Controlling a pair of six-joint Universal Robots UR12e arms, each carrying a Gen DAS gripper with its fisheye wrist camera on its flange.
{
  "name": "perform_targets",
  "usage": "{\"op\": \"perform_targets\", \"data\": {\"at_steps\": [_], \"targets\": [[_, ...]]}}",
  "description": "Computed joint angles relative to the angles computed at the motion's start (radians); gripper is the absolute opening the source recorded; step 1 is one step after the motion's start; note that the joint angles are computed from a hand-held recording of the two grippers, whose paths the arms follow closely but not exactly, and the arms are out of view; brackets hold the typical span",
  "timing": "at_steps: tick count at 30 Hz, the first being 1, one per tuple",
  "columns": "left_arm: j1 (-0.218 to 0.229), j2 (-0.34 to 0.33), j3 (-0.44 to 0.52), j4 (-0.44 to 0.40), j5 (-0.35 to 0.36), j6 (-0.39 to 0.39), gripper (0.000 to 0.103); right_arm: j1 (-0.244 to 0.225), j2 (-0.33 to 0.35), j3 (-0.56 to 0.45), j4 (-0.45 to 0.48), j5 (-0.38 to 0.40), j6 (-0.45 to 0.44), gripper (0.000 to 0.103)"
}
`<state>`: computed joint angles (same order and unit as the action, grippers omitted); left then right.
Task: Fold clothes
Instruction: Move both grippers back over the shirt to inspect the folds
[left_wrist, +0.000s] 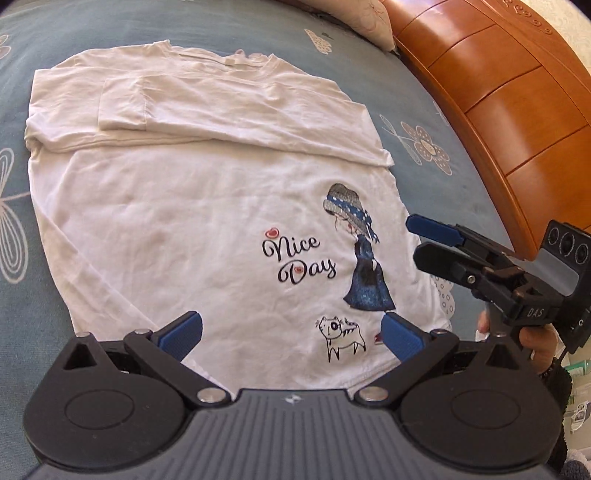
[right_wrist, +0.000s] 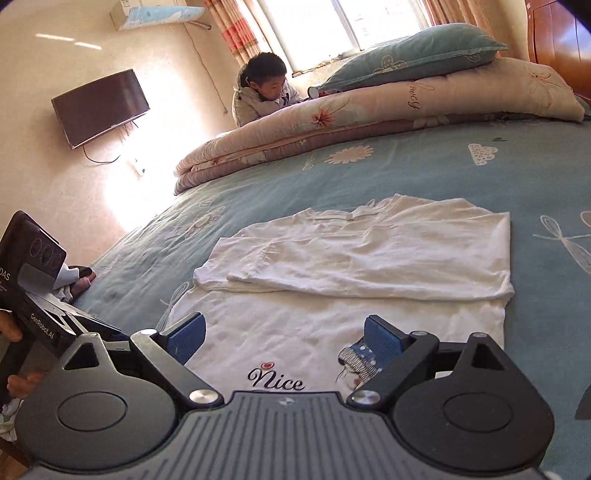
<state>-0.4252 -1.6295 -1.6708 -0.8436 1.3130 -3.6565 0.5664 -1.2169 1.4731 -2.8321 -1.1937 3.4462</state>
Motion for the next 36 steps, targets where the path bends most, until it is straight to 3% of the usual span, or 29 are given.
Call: {"op": "perform_targets", "data": {"at_steps": [6,10,12,14,17,22,29,36], "targets": [[-0.01,-0.028,0.039,-0.113,0.015,0.04,0.102,0.022,-0.008,0.06,0.021,0.054,0.161,0.097],[-0.02,-0.058,0.078,-0.171,0.042,0.064,0.102,0.033,-0.011,0.063,0.063,0.007,0.189,0.097],[-0.011,-0.064,0.071,-0.149,0.027,0.02,0.102,0.032,-0.017,0.069,0.065,-0.009,0.194,0.097],[0.009,-0.07,0.063,-0.144,-0.038,-0.005,0.102,0.027,-0.028,0.085,0.029,-0.022,0.217,0.097],[0.012,-0.079,0.087,-0.216,-0.046,0.015,0.102,0.022,-0.034,0.094,0.02,-0.04,0.239,0.098],[0.004,-0.09,0.153,-0.41,0.017,0.058,0.102,0.045,-0.034,0.052,0.178,-0.091,0.124,0.098],[0.015,-0.058,0.15,-0.486,0.082,0.057,0.102,0.077,-0.021,0.004,0.282,-0.105,-0.028,0.099],[0.019,-0.027,0.169,-0.597,0.209,0.062,0.102,0.087,-0.013,-0.011,0.295,-0.131,-0.042,0.099]]}}
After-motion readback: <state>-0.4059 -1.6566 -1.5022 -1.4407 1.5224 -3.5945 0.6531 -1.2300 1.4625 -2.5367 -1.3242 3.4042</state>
